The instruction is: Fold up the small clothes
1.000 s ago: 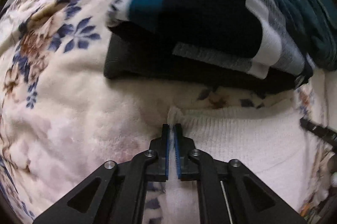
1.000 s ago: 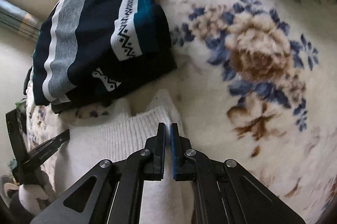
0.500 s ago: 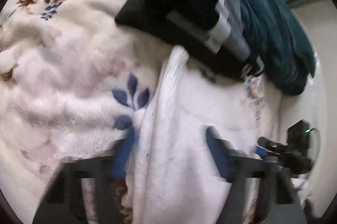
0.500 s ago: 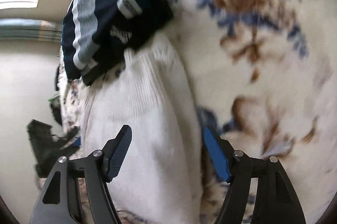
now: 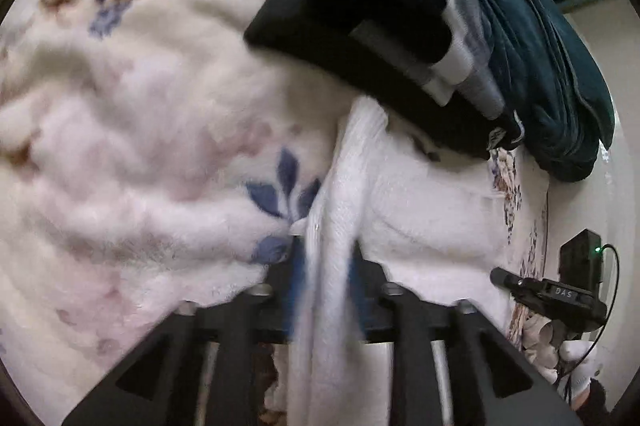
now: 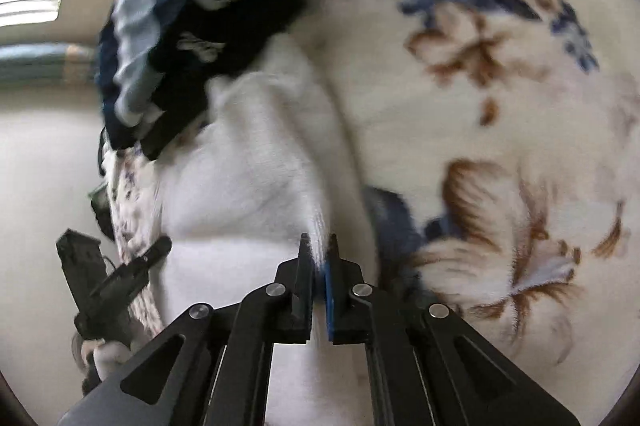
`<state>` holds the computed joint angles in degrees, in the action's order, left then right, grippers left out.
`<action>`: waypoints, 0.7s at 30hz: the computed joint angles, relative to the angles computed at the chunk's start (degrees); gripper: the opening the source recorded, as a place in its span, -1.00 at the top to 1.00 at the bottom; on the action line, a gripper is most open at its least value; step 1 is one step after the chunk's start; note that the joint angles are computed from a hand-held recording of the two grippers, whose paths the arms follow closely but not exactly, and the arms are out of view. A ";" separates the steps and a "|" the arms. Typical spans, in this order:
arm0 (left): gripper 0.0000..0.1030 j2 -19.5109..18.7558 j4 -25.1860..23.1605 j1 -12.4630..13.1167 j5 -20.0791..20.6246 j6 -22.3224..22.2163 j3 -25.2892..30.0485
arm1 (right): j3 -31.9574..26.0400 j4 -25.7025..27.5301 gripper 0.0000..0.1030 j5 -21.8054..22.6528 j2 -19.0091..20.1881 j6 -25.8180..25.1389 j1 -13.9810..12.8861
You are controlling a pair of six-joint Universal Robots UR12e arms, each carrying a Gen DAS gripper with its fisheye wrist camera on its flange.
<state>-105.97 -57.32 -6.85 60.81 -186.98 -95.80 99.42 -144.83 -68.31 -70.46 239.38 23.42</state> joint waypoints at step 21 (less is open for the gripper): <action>0.83 -8.89 -0.45 -2.33 4.46 1.85 8.85 | -11.89 9.11 0.92 -17.83 5.48 -9.69 0.39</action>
<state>-114.86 -57.76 -9.18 65.28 -185.13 -86.95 87.53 -135.73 -86.15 -64.98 229.69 23.81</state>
